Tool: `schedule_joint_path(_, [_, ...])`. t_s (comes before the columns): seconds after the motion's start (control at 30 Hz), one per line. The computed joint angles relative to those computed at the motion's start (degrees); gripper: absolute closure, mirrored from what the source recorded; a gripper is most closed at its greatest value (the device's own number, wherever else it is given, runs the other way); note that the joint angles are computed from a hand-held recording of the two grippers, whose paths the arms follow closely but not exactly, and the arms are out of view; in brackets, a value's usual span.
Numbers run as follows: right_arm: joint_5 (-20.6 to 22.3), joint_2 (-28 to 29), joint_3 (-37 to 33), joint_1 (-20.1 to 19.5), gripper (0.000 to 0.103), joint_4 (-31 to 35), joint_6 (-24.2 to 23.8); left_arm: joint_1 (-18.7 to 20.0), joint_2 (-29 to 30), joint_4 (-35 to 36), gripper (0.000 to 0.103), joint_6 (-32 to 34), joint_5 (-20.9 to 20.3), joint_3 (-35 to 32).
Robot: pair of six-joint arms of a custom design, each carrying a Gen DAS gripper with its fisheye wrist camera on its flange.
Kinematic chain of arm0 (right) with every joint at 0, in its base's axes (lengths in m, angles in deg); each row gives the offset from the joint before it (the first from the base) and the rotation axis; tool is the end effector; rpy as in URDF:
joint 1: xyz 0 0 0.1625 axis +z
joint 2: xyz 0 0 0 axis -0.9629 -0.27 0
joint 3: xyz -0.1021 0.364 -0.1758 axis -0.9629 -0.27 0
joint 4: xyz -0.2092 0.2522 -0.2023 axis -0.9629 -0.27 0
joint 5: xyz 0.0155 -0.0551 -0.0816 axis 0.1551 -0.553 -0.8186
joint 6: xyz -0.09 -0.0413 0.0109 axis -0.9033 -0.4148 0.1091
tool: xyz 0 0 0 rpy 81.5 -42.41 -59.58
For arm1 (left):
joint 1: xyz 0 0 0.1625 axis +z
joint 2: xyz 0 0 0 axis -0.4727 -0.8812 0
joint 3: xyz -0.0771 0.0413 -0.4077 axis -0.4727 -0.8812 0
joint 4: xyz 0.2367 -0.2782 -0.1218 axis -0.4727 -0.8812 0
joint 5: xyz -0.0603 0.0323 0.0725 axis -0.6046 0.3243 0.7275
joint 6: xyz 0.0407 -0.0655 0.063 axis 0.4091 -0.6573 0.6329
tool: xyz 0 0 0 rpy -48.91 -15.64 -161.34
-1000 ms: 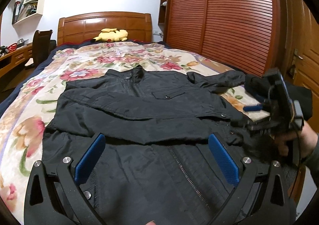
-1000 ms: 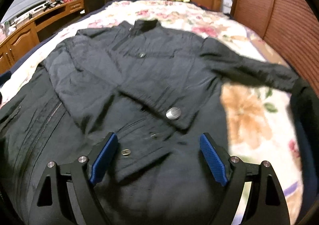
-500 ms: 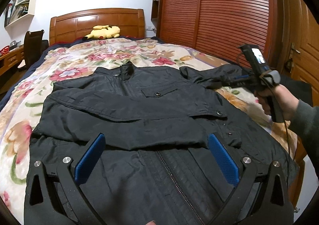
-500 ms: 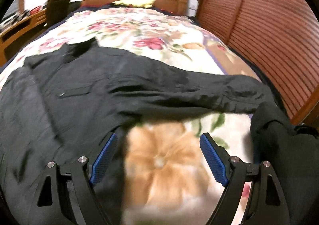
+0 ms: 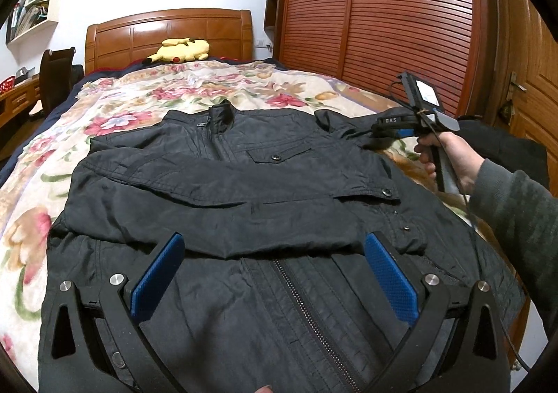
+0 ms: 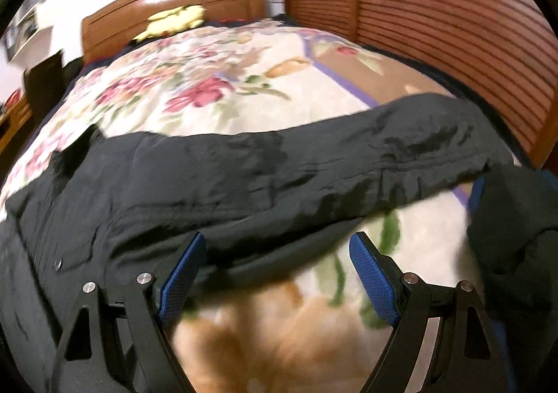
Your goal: Fold large clothes
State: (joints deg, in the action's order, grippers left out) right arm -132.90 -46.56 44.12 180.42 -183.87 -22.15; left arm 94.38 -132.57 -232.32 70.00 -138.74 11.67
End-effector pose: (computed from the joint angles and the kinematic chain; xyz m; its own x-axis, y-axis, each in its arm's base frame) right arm 0.2710 -0.7489 0.1858 -0.7081 0.3899 0.5887 -0.3136 0.5733 -0.7569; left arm -0.1146 -0.6679 0.2649 -0.6724 0.5175 -0.5292 0.7388 0.5132 -0.4368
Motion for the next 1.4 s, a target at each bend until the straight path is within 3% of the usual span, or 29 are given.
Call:
schedule_joint_path(0.23, [0.03, 0.76, -2.73, -1.76, 0.017, 7.22, 9.74, 0.17, 0.18, 0.02, 0.0, 0.1, 0.18, -0.01])
schedule_joint_path(0.37, [1.98, 1.23, -3.44, -2.48, 0.023, 8.55, 10.61, 0.24, 0.23, 0.22, 0.0, 0.01, 0.22, -0.08])
schedule_joint_path(0.47, [4.19, 1.5, -4.82, -2.59, 0.064, 8.44, 6.78, 0.31, 0.24, 0.57, 0.0, -0.13, 0.2, -0.23])
schedule_joint_path(0.5, [3.66, 2.04, -5.9, -2.43, 0.086, 8.39, 5.06, 0.32, 0.21, 0.57, 0.0, -0.15, 0.2, -0.2])
schedule_joint_path(0.53, [3.25, 2.59, -6.83, -2.09, 0.093, 8.28, 3.12, 0.3, 0.22, 0.54, 0.0, -0.19, 0.2, -0.21])
schedule_joint_path(0.67, [1.4, 5.73, -10.95, 0.78, 0.096, -0.63, -9.37, 0.23, 0.0, -0.16, 0.0, -0.04, 0.05, 0.19])
schedule_joint_path(0.93, [6.49, 6.38, -8.47, 6.55, 0.096, -9.18, -21.95, 0.36, -0.68, -0.16, 0.0, -0.59, -0.23, 0.43])
schedule_joint_path(1.17, [9.41, 5.97, 0.05, 9.68, 0.096, -4.76, -20.92, 0.56, -1.25, -0.58, 0.0, -0.98, -0.02, 0.57])
schedule_joint_path(1.4, [5.72, 6.77, 3.61, 9.71, 0.096, 1.04, -16.13, 0.75, -1.71, -0.78, 0.0, -1.03, 0.25, 0.8])
